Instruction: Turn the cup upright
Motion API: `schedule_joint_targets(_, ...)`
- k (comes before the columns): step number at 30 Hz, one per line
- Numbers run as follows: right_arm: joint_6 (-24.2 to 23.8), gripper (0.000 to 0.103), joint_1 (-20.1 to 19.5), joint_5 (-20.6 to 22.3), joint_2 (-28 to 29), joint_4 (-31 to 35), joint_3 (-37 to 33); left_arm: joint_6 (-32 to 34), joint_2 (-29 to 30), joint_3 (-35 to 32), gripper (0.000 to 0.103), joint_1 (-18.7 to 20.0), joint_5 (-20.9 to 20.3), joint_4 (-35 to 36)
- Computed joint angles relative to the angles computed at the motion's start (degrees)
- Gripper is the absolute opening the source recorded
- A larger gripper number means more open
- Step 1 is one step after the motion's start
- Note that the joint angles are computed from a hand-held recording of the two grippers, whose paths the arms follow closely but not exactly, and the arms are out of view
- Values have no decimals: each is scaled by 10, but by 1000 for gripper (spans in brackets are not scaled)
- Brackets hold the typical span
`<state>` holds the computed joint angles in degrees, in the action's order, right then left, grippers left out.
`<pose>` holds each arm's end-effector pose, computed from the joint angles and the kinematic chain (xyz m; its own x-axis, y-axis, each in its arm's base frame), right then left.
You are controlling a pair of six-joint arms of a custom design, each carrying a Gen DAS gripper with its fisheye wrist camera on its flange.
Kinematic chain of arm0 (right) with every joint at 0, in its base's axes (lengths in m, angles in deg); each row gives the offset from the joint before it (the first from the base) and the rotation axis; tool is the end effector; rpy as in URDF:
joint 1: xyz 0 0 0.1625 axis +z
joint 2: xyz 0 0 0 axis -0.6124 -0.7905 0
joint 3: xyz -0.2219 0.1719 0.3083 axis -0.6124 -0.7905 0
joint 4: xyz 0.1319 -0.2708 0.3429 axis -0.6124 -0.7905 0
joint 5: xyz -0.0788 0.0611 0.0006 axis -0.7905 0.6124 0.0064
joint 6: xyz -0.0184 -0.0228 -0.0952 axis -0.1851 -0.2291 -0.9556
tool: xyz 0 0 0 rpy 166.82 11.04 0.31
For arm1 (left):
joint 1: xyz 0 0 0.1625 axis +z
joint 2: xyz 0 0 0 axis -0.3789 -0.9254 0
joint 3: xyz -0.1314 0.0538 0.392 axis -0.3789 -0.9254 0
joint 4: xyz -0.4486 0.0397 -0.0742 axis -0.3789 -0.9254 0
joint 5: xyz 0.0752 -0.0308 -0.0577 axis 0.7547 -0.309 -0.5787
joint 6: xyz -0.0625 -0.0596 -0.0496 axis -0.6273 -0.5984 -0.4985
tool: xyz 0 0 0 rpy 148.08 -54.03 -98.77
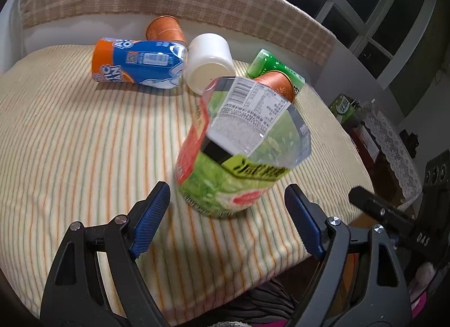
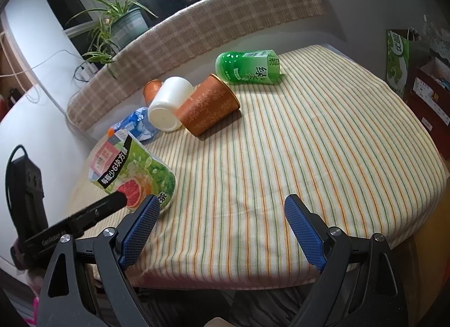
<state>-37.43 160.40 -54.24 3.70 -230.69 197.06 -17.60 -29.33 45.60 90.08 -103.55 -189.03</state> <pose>0.3621 -0.4298 0.0174 -0.9203 -0.0022 0.3912 -0.2614 0.7476 -0.6106 -0.0106 -0.4867 0.3489 -0.8972 0.2128 -0.3871 0.3852 0.8058 -0.4498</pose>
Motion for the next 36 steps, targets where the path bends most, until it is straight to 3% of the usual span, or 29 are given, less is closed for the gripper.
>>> schedule_joint_targets(5, -21, 91, 8, -14, 9, -7, -11, 14, -36, 28, 86, -14, 43, -28)
schedule_joint_targets(11, -68, 91, 26, -37, 28, -32, -33, 53, -76, 64, 86, -48, 123, -123)
schedule_joint_targets(18, -189, 91, 60, -103, 70, -117, -72, 130, -93, 90, 86, -96, 202, -258)
schedule_joint_targets(26, -259, 101, 73, -129, 97, -206, -97, 198, -90, 101, 94, -124, 236, -360)
schedule_joint_targets(29, -267, 102, 75, -134, 101, -215, -102, 216, -91, 105, 103, -133, 243, -389)
schedule_joint_targets(36, -261, 102, 74, -127, 102, -213, -102, 220, -97, 106, 103, -148, 259, -394)
